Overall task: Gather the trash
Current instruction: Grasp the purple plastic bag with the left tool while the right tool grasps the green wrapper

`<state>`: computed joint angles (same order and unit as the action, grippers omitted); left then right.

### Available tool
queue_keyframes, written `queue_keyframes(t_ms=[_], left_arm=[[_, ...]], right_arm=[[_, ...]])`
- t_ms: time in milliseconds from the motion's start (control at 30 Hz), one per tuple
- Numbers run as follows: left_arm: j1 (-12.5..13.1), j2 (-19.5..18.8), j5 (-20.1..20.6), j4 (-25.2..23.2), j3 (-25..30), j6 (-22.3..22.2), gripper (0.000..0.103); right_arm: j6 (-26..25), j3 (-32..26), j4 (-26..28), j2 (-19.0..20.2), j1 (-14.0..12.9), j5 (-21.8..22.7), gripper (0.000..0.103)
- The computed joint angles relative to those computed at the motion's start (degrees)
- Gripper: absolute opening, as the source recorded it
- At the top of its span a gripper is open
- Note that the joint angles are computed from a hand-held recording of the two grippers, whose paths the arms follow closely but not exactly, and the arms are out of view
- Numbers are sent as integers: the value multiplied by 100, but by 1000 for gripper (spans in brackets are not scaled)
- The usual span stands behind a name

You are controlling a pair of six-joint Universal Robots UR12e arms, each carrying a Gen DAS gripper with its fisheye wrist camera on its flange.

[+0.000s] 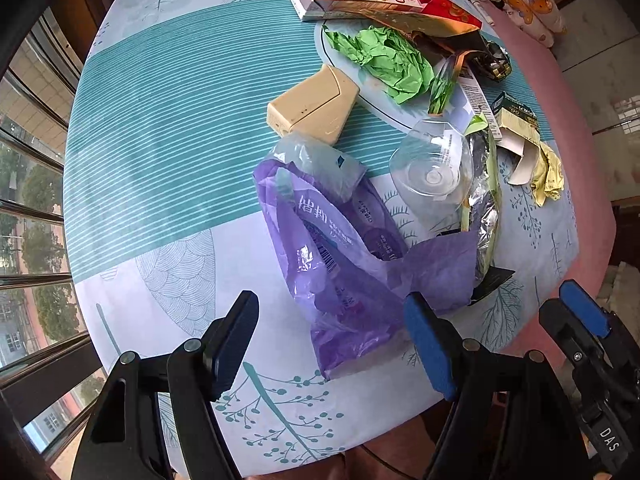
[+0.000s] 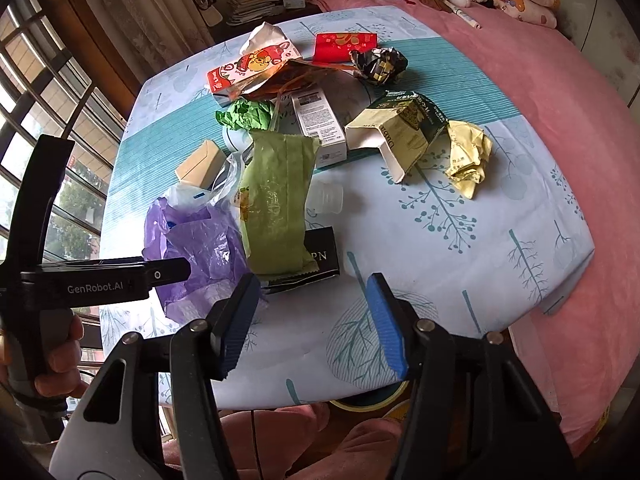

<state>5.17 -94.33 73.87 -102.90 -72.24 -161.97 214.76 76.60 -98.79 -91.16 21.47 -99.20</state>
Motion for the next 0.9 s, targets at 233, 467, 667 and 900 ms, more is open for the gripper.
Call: queue_keyframes(t_ms=[233,467,667,900], left_arm=[[24,-102,-224,-261,17,210,54],[40,-69,-271,-241,42,456,31],[26,32,-27,55,46,498,23],[5,198,481,513,-12,565,22]], right_arm=[[51,-100,-100,156,-125,308,53],[0,-166,-161,279,-263,693,52],[-106,-213,-143,422,-294,893,52],[-269,-262,-35,594,-292,870,39]])
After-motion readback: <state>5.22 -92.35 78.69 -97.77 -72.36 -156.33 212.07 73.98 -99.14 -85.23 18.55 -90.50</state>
